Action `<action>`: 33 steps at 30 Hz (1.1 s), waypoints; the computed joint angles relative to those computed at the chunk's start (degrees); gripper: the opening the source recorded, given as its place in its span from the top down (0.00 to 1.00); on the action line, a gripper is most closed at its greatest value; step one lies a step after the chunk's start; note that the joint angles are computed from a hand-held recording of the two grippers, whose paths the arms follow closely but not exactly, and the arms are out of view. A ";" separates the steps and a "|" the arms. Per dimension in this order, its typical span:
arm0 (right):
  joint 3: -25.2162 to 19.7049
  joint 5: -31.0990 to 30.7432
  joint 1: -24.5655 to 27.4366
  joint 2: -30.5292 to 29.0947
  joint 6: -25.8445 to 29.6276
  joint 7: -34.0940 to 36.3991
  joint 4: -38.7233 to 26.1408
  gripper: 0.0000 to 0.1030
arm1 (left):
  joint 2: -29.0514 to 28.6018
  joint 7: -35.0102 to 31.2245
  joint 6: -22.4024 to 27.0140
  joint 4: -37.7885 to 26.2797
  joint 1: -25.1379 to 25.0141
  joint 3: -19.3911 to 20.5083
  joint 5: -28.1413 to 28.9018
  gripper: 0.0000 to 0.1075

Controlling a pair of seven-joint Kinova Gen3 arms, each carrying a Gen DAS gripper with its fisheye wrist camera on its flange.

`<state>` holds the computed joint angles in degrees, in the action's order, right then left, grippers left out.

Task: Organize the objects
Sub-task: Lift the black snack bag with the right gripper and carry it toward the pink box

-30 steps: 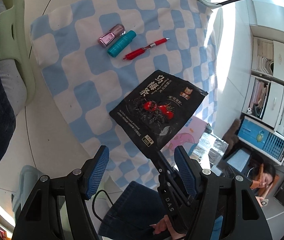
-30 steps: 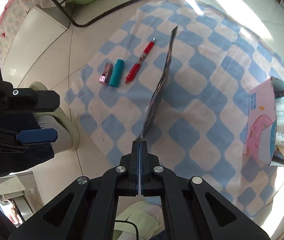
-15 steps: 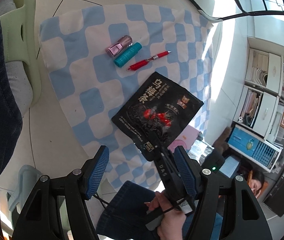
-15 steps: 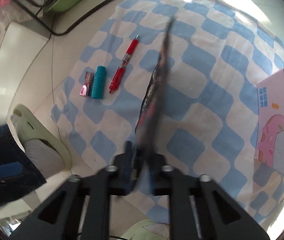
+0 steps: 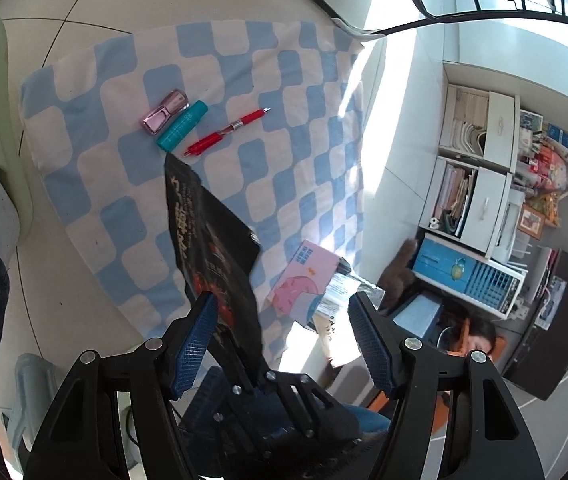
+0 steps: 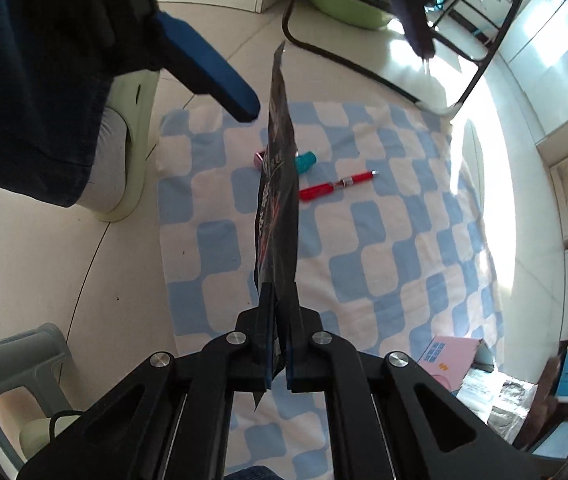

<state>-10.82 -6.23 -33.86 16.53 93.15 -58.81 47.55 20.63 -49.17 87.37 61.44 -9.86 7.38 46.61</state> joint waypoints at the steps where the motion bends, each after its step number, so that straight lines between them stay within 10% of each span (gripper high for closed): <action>1: -0.05 0.13 -0.04 -0.73 -1.01 0.25 0.29 0.96 | -0.22 0.77 0.64 0.70 -0.22 -0.18 -0.12 0.38; 6: -0.59 -0.24 -0.06 -3.11 -3.25 1.21 0.09 0.96 | -2.66 1.85 0.46 2.03 1.10 -1.72 -5.01 0.41; 8: -0.83 -1.04 0.17 -3.49 -3.31 1.38 -0.32 0.96 | -2.63 0.88 1.15 0.09 1.92 -1.65 -7.05 0.89; 12: -1.55 -2.32 0.48 -2.79 -1.17 -1.81 -2.31 0.94 | -3.27 -1.55 1.21 -2.97 4.71 -1.36 -11.73 1.00; 21: 4.49 -18.50 5.78 3.16 3.48 -19.24 -6.18 0.71 | -1.11 -5.59 3.86 -10.15 10.11 1.36 -13.93 1.00; 27: -0.47 -20.96 11.80 5.65 4.58 -24.32 -7.16 0.98 | -1.18 -7.58 -0.22 -5.28 7.30 1.45 -7.01 0.99; 33: 2.68 -19.12 16.31 4.19 0.06 -30.65 -3.25 0.99 | -4.27 -9.82 -7.42 0.36 4.90 0.42 -2.26 0.62</action>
<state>-8.14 -25.35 -17.55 20.73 93.21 -89.46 44.29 16.36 -58.99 79.95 61.80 -4.96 7.81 44.35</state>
